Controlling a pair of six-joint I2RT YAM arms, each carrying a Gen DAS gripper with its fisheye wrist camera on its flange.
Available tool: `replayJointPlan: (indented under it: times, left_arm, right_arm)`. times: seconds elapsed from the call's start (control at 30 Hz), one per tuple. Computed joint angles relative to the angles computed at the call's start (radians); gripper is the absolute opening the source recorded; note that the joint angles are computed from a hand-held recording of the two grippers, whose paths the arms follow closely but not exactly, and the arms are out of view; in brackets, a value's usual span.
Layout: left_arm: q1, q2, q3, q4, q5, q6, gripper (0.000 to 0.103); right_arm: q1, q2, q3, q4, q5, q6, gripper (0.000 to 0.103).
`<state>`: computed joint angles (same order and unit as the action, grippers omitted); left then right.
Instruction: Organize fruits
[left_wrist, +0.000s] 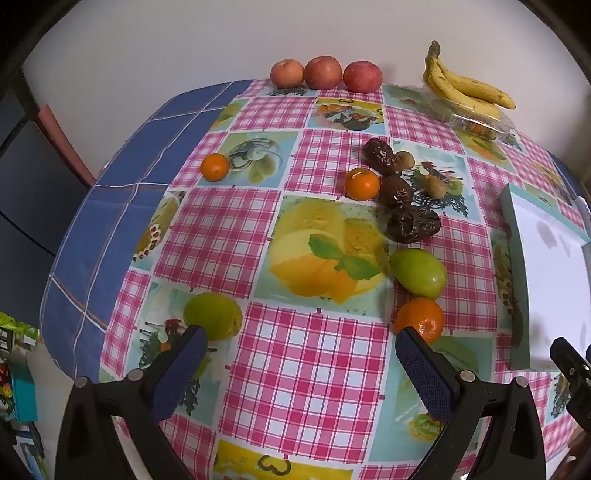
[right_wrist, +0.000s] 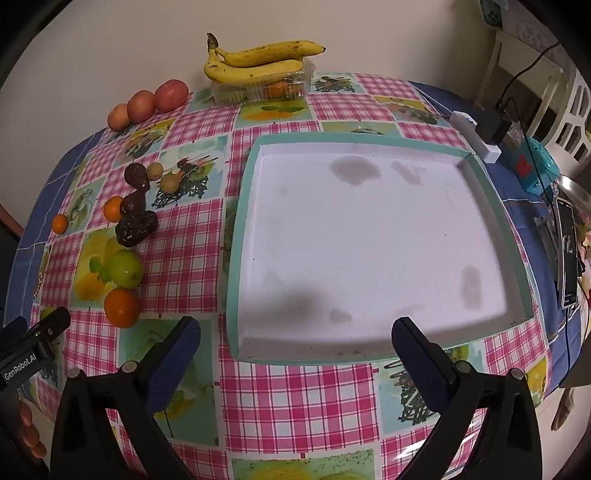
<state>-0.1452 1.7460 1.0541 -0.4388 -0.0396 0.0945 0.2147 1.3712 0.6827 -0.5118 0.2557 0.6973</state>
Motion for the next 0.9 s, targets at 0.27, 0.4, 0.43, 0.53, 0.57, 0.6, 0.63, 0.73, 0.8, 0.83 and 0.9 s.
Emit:
replayJointPlan:
  times: [0.27,0.4,0.43,0.53,0.57,0.6,0.63,0.73,0.8,0.83,0.9]
  left_arm:
    - [0.004,-0.004,-0.002,-0.002,0.001,0.006,0.103]
    - [0.006,0.001,0.006,-0.012,0.000,0.007,0.103]
    - [0.006,0.001,0.006,-0.012,0.000,0.007,0.103]
    - [0.010,-0.009,-0.006,-0.009,-0.001,0.014,0.103]
    - [0.008,-0.005,-0.001,-0.010,-0.003,0.015,0.103]
    - [0.011,-0.002,0.001,-0.010,-0.002,0.017,0.103]
    - [0.002,0.004,0.004,-0.009,-0.009,0.012,0.103]
    - [0.002,0.005,0.004,-0.009,-0.011,0.012,0.103]
    - [0.002,0.005,0.004,-0.008,-0.011,0.012,0.103]
    - [0.001,0.005,0.004,-0.008,-0.011,0.012,0.103]
    - [0.001,0.005,0.005,-0.009,-0.012,0.011,0.103]
  right_arm:
    - [-0.001,0.005,0.012,-0.011,0.001,-0.002,0.103]
    - [0.001,0.006,0.004,0.002,0.001,-0.001,0.103]
    - [0.001,0.003,0.000,0.004,-0.001,0.000,0.103]
    - [-0.008,0.011,0.011,-0.003,-0.008,-0.008,0.103]
    - [-0.008,0.009,0.010,-0.003,-0.009,-0.008,0.103]
    - [-0.008,0.007,0.010,-0.004,-0.011,-0.008,0.103]
    - [-0.007,0.006,0.008,-0.003,-0.012,-0.008,0.103]
    - [-0.003,0.004,0.006,-0.003,-0.012,-0.004,0.103]
    - [0.000,0.003,0.004,-0.003,-0.012,0.000,0.103]
    - [0.001,0.003,0.005,-0.004,-0.012,0.002,0.103]
    - [0.002,0.001,0.003,-0.002,-0.013,0.002,0.103]
